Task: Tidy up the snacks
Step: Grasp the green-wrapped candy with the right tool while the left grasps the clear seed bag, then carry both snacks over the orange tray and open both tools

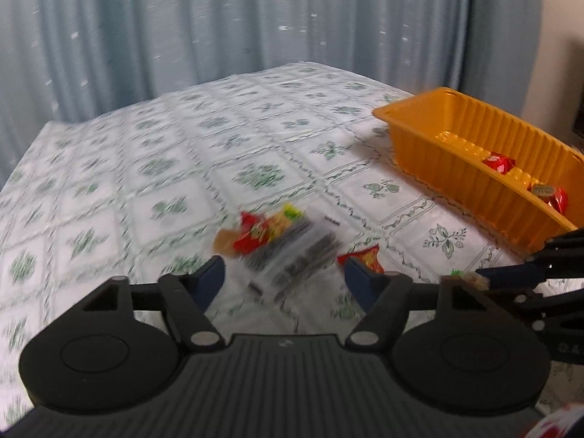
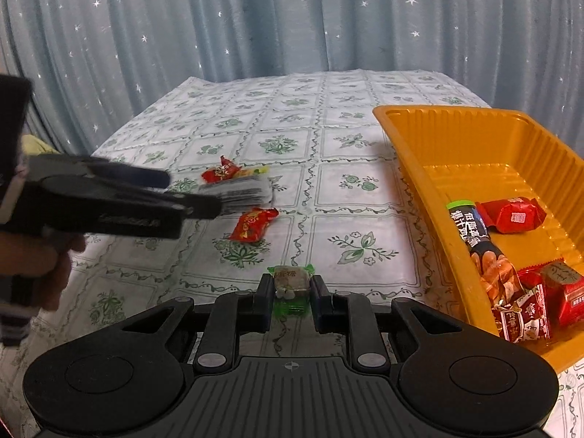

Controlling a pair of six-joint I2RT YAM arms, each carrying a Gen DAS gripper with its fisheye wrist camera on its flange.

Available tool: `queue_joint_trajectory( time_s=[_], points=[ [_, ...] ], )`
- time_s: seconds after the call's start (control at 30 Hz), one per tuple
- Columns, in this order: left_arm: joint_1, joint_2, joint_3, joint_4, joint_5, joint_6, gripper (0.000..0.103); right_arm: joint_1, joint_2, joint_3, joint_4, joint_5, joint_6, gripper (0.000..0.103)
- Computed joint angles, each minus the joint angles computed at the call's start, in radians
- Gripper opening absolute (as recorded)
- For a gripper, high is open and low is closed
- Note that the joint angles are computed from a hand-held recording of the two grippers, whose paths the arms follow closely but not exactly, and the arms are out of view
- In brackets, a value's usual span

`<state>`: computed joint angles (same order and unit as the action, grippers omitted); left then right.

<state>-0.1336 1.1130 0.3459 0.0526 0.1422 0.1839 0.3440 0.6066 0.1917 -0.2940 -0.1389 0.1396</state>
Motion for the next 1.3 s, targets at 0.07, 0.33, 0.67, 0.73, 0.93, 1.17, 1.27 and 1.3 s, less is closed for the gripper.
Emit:
queue_joint_trajectory(
  time_s=[0.07, 0.33, 0.67, 0.73, 0.93, 1.17, 1.27, 1.3],
  points=[
    [0.005, 0.057, 0.022, 0.036, 0.023, 0.044, 0.057, -0.011, 0.011, -0.005, 0.012, -0.007, -0.001, 0.021],
    [0.023, 0.249, 0.134, 0.041, 0.114, 0.192, 0.048, -0.057, 0.031, -0.008, 0.029, -0.036, -0.009, 0.021],
    [-0.011, 0.186, 0.142, -0.088, 0.039, 0.15, 0.035, -0.056, 0.043, -0.008, 0.042, -0.033, 0.005, 0.021],
    [-0.034, 0.108, 0.112, -0.147, -0.013, 0.071, 0.034, -0.055, 0.031, -0.008, 0.032, -0.034, 0.011, 0.021],
    [-0.117, -0.06, 0.027, -0.214, -0.101, -0.059, 0.035, -0.04, -0.007, -0.006, 0.001, -0.026, 0.022, 0.021],
    [-0.109, 0.013, 0.018, -0.133, -0.081, -0.056, 0.039, -0.045, -0.02, -0.002, -0.011, -0.024, 0.027, 0.021],
    [-0.108, -0.005, 0.01, -0.139, -0.085, -0.073, 0.035, -0.052, -0.027, -0.001, -0.016, -0.027, 0.028, 0.021],
    [-0.117, -0.015, 0.008, -0.146, -0.101, -0.083, 0.035, -0.054, -0.028, 0.0, -0.018, -0.028, 0.029, 0.021]
  ],
)
